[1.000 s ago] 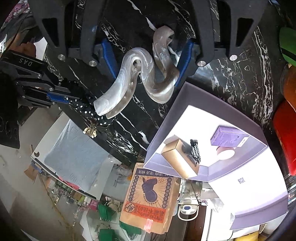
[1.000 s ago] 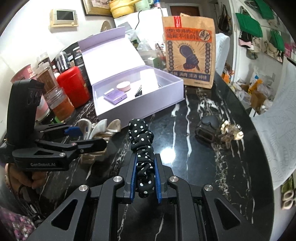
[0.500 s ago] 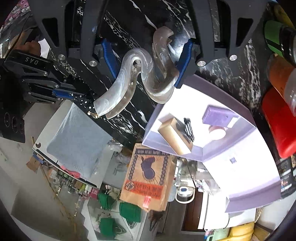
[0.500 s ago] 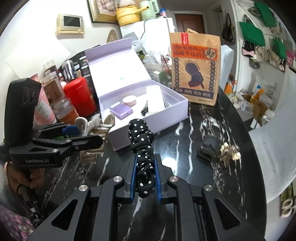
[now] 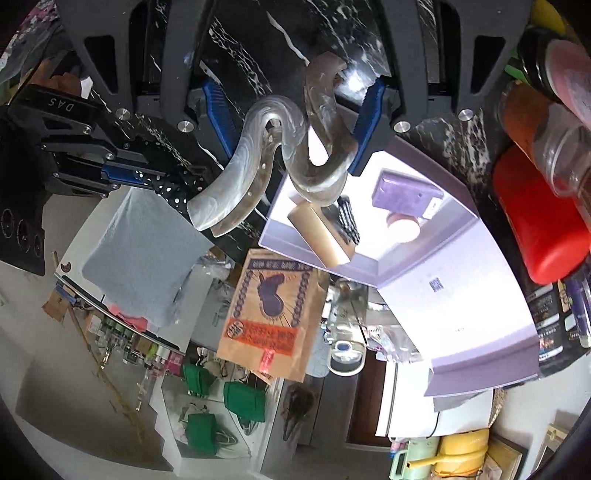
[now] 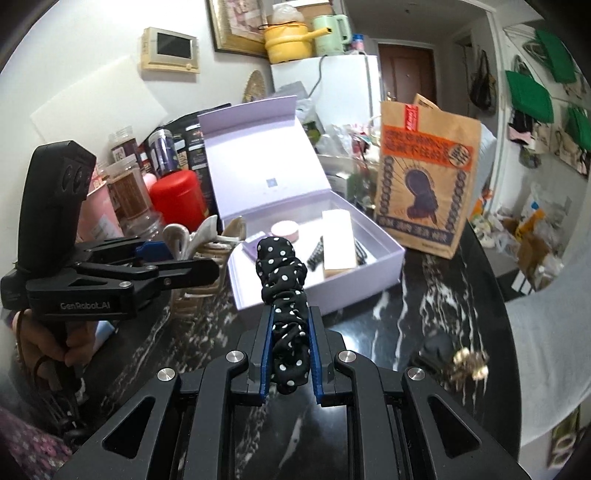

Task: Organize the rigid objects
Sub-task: 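Carry the claw clip in the left tool while the right tool carries the scrunchie over the lavender box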

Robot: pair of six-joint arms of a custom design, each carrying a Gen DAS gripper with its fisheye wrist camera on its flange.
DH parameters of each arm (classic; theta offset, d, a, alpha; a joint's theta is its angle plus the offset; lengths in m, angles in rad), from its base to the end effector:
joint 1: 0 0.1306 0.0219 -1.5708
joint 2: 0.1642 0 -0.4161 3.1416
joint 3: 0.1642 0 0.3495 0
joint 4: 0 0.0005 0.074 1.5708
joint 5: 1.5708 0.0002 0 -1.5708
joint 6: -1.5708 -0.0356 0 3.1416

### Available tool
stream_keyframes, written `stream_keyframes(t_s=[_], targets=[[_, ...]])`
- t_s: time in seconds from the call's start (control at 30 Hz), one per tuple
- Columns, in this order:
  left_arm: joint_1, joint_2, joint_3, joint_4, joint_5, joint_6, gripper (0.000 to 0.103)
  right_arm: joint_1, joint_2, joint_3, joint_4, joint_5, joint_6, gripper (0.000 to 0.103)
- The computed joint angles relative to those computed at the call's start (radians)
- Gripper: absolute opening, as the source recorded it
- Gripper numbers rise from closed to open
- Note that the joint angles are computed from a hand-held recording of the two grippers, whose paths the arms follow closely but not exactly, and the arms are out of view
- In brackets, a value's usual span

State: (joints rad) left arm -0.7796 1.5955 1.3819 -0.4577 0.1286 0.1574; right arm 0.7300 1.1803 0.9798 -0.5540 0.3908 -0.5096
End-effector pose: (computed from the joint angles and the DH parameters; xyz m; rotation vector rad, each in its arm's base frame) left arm 0.3713 -0.3741 0.3971 0.7774 2.1825 -0.6378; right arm 0.2693 0.2221 0.3931 -0.0562 2.2639 0.2032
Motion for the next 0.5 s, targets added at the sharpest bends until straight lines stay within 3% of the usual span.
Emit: stream_keyframes(t_s=[0.5], targets=[[0.041, 0.081, 0.129, -0.015, 0.012, 0.006, 0.058, -0.087, 0.061, 0.084, 0.036, -0.057, 0.112, 0.017]])
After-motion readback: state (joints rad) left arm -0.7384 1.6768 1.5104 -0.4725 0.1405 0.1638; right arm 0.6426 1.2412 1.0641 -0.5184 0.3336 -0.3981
